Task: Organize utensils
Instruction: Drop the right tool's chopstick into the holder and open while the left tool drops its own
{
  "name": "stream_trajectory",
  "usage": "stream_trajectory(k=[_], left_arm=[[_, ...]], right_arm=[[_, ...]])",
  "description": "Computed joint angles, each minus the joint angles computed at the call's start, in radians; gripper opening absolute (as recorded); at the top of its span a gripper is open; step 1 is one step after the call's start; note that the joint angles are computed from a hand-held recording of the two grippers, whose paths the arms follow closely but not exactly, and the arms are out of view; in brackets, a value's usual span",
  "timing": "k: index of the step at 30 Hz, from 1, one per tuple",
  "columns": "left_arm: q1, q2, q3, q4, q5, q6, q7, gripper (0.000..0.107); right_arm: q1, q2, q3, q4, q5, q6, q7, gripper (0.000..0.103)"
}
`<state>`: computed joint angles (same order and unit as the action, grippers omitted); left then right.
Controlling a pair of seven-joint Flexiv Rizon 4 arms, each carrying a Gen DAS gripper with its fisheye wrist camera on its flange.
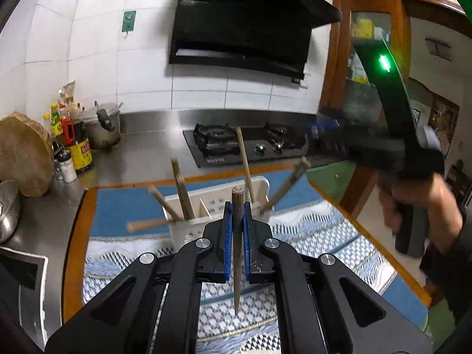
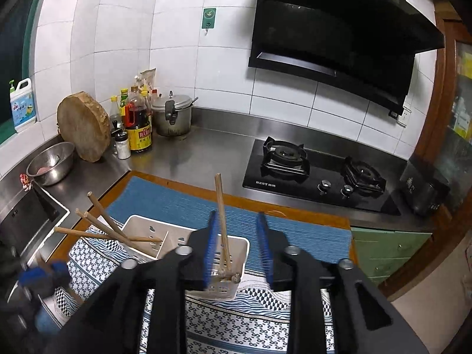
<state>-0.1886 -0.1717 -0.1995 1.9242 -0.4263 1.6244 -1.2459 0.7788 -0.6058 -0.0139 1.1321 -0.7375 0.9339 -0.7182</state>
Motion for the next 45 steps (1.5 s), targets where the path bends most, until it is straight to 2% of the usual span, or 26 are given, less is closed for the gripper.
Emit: stream_trajectory(k=[3,10,12,16,20,25,31,33,35,37,39,41,43,45], left_arm=[[-0.041,-0.012,0.069,-0.062,0.076,-0.019,-0.055,0.005],[-0.094,-0.076,0.185,-0.267,0.242,-0.078,-0.213,0.005],[-0.091,-0.090,0.191,-0.312,0.264,-0.093,-0.239,0.005],[-0.093,-0.124,0.208,-0.402,0.302,-0.101,-0.289,0.005],[-0.140,-0.170,0.297,-0.487,0.390,-0.105,-0.394,0.005],[-0.107,-0.214,0.271,-0.509,0.385,-0.110,-0.425,0.005],[-0.067,-0.237,0.223,-0.475,0.352,-0.122,-0.401,0.006],[-0.068,-0.239,0.226,-0.460,0.355,-0.122,-0.392,0.006],[-0.094,-0.238,0.263,-0.455,0.377,-0.133,-0.414,0.007],[-0.083,-0.226,0.245,-0.432,0.375,-0.124,-0.400,0.009],[-0.097,-0.214,0.263,-0.415,0.388,-0.116,-0.413,0.019],[-0.126,-0.196,0.302,-0.388,0.416,-0.097,-0.448,0.048],[-0.156,-0.179,0.340,-0.364,0.455,-0.079,-0.481,0.052],[-0.161,-0.147,0.342,-0.309,0.477,-0.054,-0.490,0.065]], right_arm=[[-0.002,0.042,-0.011,0.076,-0.030,0.058,0.054,0.051],[-0.019,0.141,-0.007,0.261,-0.153,0.165,0.169,0.055],[-0.026,0.159,-0.004,0.296,-0.193,0.178,0.198,0.060],[-0.049,0.187,0.015,0.359,-0.251,0.215,0.245,0.063],[-0.067,0.197,0.030,0.402,-0.286,0.250,0.278,0.066],[-0.072,0.200,0.038,0.437,-0.321,0.256,0.298,0.066],[-0.080,0.193,0.050,0.463,-0.317,0.276,0.306,0.068],[-0.079,0.195,0.050,0.471,-0.319,0.283,0.312,0.071],[-0.074,0.197,0.048,0.480,-0.330,0.286,0.326,0.073],[-0.070,0.201,0.046,0.491,-0.346,0.289,0.345,0.076],[-0.070,0.206,0.051,0.505,-0.352,0.289,0.356,0.082],[-0.065,0.215,0.051,0.525,-0.374,0.291,0.382,0.083],[-0.063,0.223,0.054,0.542,-0.397,0.291,0.415,0.087],[-0.068,0.232,0.068,0.565,-0.400,0.296,0.437,0.088]])
